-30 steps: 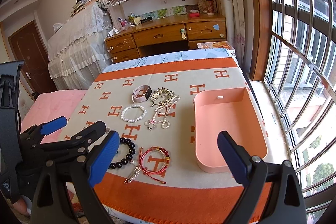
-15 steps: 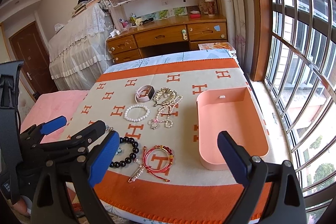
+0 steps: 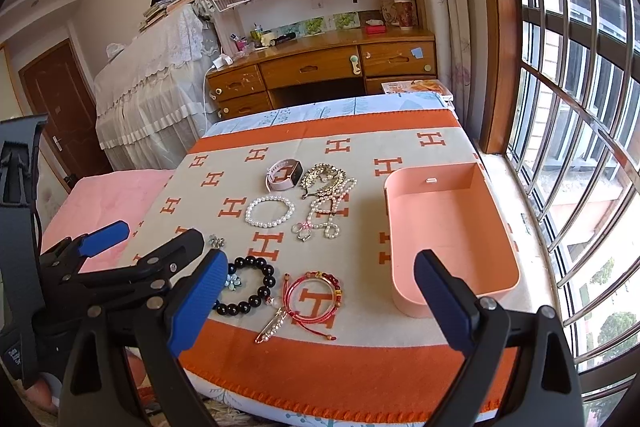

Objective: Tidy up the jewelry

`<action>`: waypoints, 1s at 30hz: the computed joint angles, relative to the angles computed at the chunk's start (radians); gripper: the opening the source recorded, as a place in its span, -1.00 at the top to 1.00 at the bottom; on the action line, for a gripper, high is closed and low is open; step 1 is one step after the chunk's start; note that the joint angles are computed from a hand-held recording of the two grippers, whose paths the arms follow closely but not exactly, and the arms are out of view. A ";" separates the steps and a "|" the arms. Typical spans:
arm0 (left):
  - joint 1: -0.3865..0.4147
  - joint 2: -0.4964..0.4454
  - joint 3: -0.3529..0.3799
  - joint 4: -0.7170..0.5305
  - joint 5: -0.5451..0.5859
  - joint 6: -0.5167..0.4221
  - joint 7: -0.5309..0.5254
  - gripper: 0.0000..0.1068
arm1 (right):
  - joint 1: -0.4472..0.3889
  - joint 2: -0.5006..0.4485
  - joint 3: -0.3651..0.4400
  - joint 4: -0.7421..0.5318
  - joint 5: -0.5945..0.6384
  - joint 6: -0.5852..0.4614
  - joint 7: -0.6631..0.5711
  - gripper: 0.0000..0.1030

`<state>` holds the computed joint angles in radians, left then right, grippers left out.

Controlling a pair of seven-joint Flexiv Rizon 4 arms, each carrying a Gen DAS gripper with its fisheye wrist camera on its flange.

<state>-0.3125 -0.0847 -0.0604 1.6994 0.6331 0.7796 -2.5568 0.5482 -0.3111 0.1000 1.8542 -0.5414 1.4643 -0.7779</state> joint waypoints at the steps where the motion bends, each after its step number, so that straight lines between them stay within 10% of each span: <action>1: 0.003 0.007 0.004 0.014 -0.008 0.013 0.006 -0.91 | -0.004 -0.001 0.010 -0.003 0.009 -0.006 -0.007 -0.85; 16: 0.094 0.028 0.029 0.047 -0.038 0.058 0.199 -0.91 | -0.080 -0.178 0.189 -0.348 0.335 -0.298 -0.395 -0.80; 30: 0.231 -0.277 0.066 -0.080 -0.584 -0.020 0.612 -0.91 | -0.009 -0.582 0.129 -1.125 0.551 -0.960 -0.470 -0.25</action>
